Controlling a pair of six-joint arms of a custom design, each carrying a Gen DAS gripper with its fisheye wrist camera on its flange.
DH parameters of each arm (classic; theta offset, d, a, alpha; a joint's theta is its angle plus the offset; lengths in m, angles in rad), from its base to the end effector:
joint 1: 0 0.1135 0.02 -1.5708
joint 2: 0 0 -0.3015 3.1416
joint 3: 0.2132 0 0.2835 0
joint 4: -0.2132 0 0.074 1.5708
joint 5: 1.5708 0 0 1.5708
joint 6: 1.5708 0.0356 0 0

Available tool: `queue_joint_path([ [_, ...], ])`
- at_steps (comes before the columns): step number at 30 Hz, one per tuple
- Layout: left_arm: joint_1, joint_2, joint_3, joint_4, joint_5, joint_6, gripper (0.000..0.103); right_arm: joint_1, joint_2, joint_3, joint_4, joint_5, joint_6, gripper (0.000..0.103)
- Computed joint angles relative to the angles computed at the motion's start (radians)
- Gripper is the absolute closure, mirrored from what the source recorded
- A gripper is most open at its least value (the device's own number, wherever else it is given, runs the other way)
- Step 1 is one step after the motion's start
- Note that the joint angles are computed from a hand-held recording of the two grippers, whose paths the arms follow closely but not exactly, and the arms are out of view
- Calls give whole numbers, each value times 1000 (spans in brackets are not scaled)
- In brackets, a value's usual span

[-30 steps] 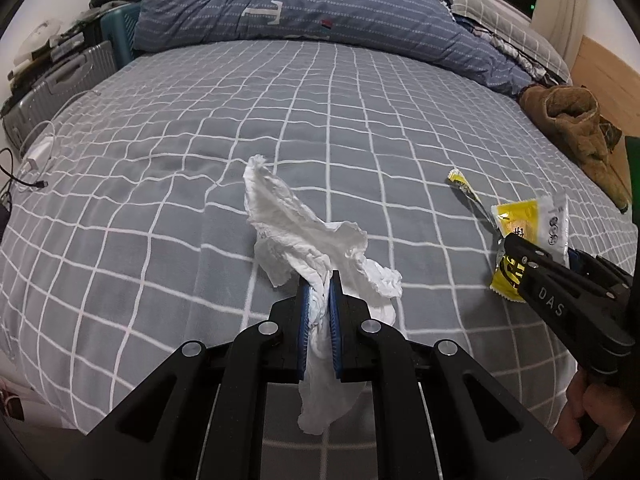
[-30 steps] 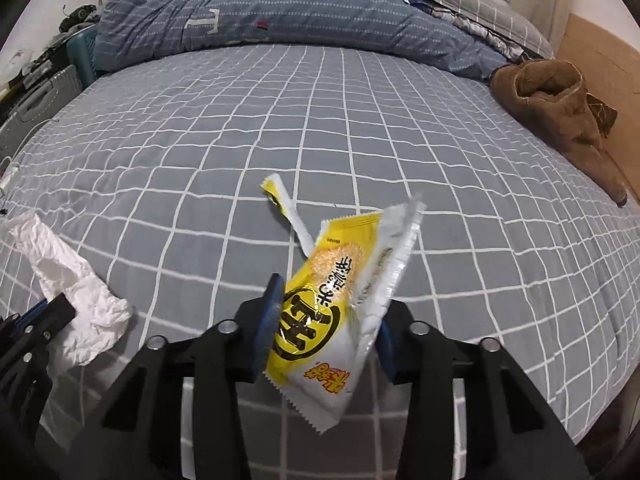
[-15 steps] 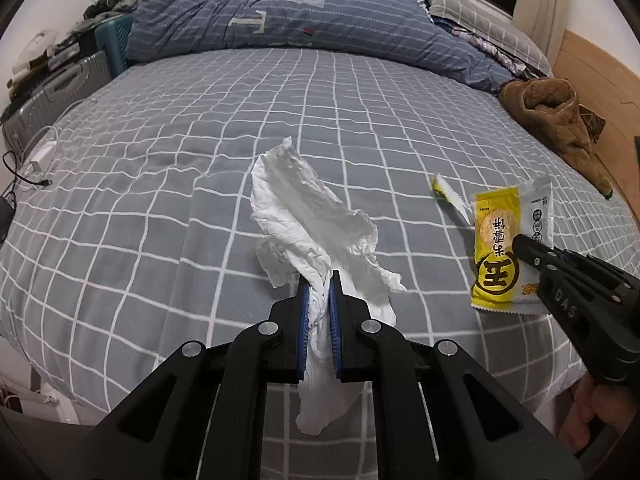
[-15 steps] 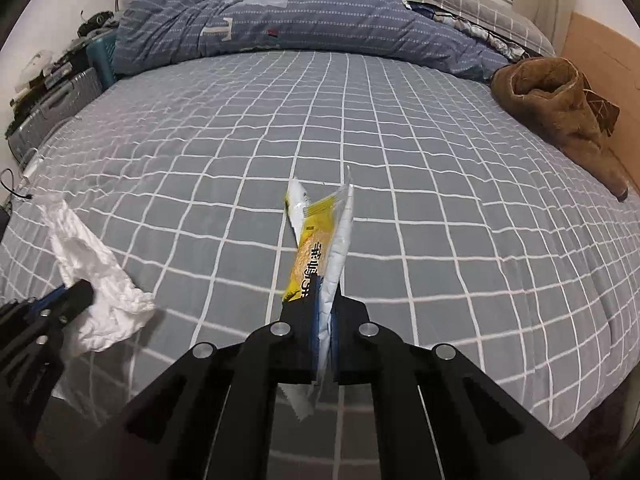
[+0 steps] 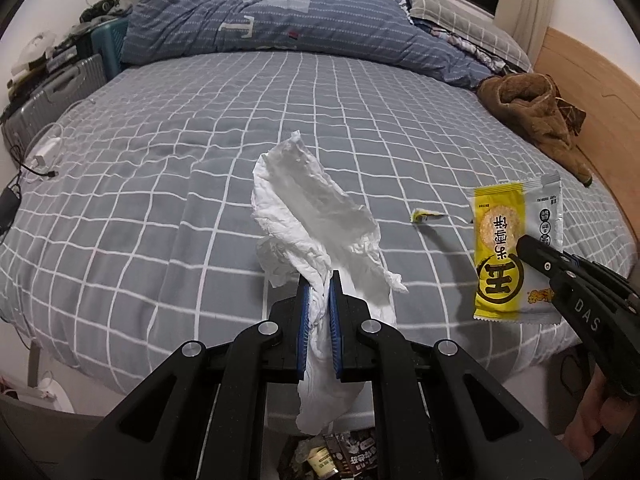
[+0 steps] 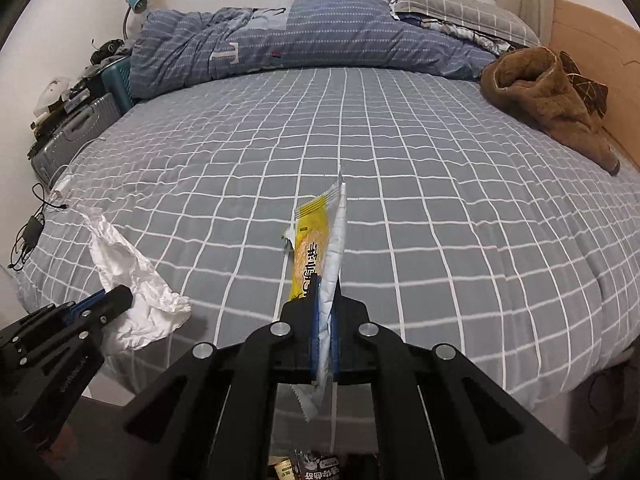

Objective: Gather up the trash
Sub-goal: 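Lift the tissue and snack packet and carry them down over the bin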

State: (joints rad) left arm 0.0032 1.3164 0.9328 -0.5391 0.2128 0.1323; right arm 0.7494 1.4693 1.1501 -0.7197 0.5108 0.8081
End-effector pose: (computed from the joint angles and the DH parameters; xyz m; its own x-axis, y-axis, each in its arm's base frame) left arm 0.2892 -0.0066 0.2705 -0.7739 0.1265 -0.6206 0.2285 0.9696 -0.0873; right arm 0.2495 0.2084 0.2929 -0.7343 0.1782 -0.6550 0.1710 0.9824 0.0756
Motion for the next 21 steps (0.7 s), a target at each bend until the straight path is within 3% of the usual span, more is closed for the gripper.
queue_joint_path([
  [21,-14,-311,-182,-150,1,27,94,263,-172,-125,-213,125,277,99],
])
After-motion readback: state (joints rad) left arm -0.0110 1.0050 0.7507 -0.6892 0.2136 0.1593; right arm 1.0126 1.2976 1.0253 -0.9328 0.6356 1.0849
